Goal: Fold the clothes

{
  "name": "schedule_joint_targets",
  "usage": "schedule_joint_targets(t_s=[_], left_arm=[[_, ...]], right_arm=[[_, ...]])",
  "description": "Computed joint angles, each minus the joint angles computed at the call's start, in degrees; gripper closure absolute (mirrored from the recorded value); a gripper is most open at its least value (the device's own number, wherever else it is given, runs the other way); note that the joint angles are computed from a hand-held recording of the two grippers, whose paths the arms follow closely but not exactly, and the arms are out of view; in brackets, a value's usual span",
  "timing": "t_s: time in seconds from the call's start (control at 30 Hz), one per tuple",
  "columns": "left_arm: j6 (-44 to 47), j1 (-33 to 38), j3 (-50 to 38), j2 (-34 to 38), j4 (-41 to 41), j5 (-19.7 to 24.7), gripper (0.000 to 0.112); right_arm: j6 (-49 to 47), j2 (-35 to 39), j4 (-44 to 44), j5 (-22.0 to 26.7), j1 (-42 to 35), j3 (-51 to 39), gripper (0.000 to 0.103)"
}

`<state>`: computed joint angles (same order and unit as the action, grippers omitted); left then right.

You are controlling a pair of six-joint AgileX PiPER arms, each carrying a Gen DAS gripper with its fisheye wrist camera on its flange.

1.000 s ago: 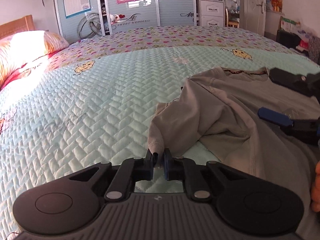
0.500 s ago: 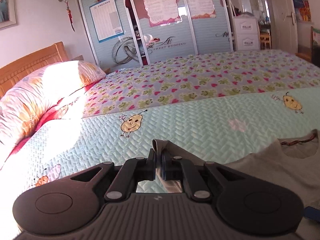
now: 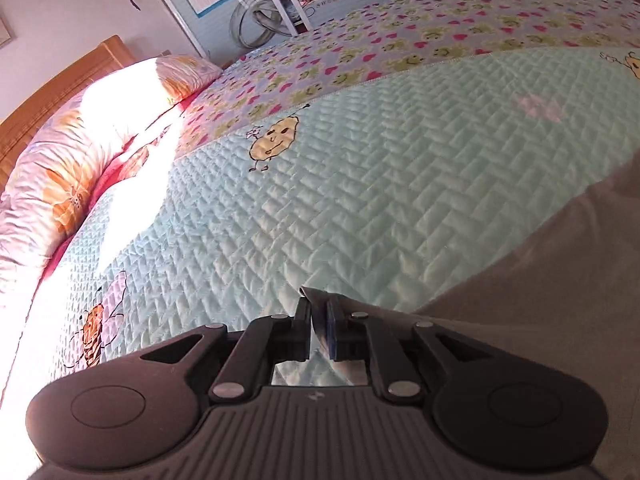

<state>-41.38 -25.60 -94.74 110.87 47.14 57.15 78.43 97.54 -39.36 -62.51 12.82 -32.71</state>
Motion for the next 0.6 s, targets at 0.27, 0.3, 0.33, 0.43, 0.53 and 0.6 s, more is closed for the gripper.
schedule_joint_targets(t_s=[0.27,0.3,0.33,0.43,0.53,0.6], left_arm=[[-9.48,-2.58,1.54,-0.89,13.22,1.48,0.035],[-11.37,-2.0,3.39,-2.26,13.46,0.98,0.033],[-13.68,-1.67,7.52,-5.71,11.42,-1.81,0.033],[-15.84,1.12,21.23,-17.11,1.8,-14.65,0.033],[-20.33,0.06,33.89,-24.83,-1.0,-21.28,0.034],[-19.96,-0.36,39.0,-27.92,-4.9,-24.3,0.035]], right_arm=[[0.2,0.2,0.04,-0.48,-0.14,0.18,0.021],[0.29,0.24,-0.07,-0.47,-0.21,0.1,0.021],[0.4,0.27,-0.18,-0.45,-0.28,0.02,0.021],[0.67,0.33,-0.37,-0.21,-0.33,-0.23,0.021],[0.97,0.33,-0.47,-0.05,-0.34,-0.42,0.021],[1.14,0.27,-0.44,0.13,-0.27,-0.58,0.021]])
